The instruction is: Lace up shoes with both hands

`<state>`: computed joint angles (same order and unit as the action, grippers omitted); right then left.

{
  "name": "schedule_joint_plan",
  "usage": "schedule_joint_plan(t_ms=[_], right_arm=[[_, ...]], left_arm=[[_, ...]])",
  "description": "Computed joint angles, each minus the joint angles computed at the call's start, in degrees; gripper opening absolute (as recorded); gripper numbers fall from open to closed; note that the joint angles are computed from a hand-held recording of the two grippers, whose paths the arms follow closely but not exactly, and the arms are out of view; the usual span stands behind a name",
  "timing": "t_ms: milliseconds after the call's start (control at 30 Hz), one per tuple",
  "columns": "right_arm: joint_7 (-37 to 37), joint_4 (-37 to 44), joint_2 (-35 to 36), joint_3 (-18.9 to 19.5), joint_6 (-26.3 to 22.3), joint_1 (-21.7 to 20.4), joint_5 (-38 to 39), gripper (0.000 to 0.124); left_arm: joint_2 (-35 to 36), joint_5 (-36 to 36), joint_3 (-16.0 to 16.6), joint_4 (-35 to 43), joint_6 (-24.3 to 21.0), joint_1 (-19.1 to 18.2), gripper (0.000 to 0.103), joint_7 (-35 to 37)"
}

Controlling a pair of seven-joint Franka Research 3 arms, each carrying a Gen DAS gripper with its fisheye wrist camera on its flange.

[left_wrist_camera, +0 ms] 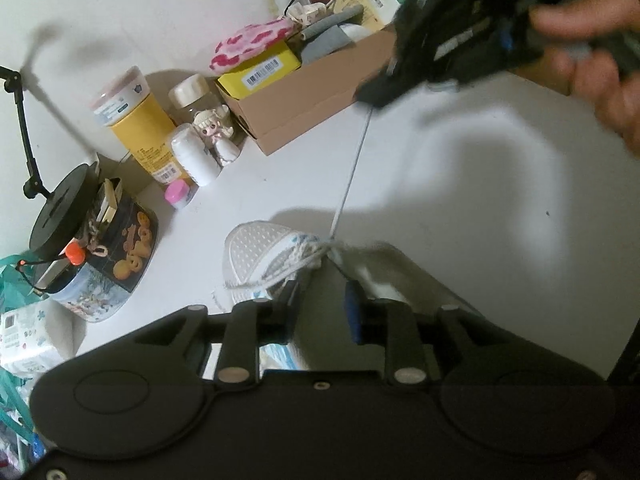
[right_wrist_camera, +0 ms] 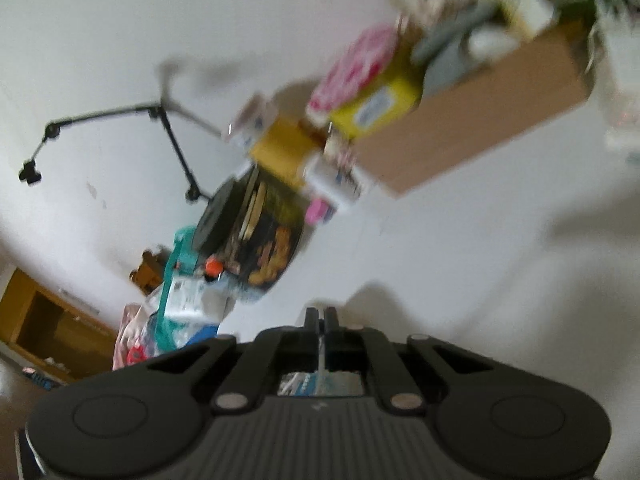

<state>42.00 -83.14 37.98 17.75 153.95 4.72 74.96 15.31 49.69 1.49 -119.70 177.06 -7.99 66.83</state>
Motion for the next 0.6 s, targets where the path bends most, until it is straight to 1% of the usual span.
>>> schedule_joint_plan(t_ms=[67,200,333,400,533,600], right_arm=[[-1.7,-1.5,-1.5,0.0,1.2,-1.0,1.4,0.002],[-4.8,-4.3,-4.2,-0.7,3.2,-2.1,4.4,0.002],[-9.3,-7.4,-7.4,-1.9,5.8,-3.1,10.0,0.002],[-11.1,-8.6,-8.7,-2.8,6.4,-3.2,12.4,0.002],[-16.2,-10.9,-12.0,-5.5,9.2,-3.3,19.1,0.002],[-17.4,-11.6,-13.0,-7.0,9.6,-2.9,20.9,0.002]], left_arm=[[-0.4,1.0,0.6,-0.4,0.3,-0.5,0.030,-0.9],[-0.8,1.5,0.2,-0.7,0.1,-0.5,0.031,-1.5],[-1.2,2.0,-0.2,-0.9,-0.7,-0.3,0.035,-1.6],[-1.3,3.1,0.1,-0.9,-0.8,-0.6,0.035,-2.9],[-1.3,3.7,-0.4,-0.8,-1.3,-0.3,0.036,-3.6],[-1.3,4.3,-0.3,-0.7,-1.4,-0.2,0.036,-4.2]])
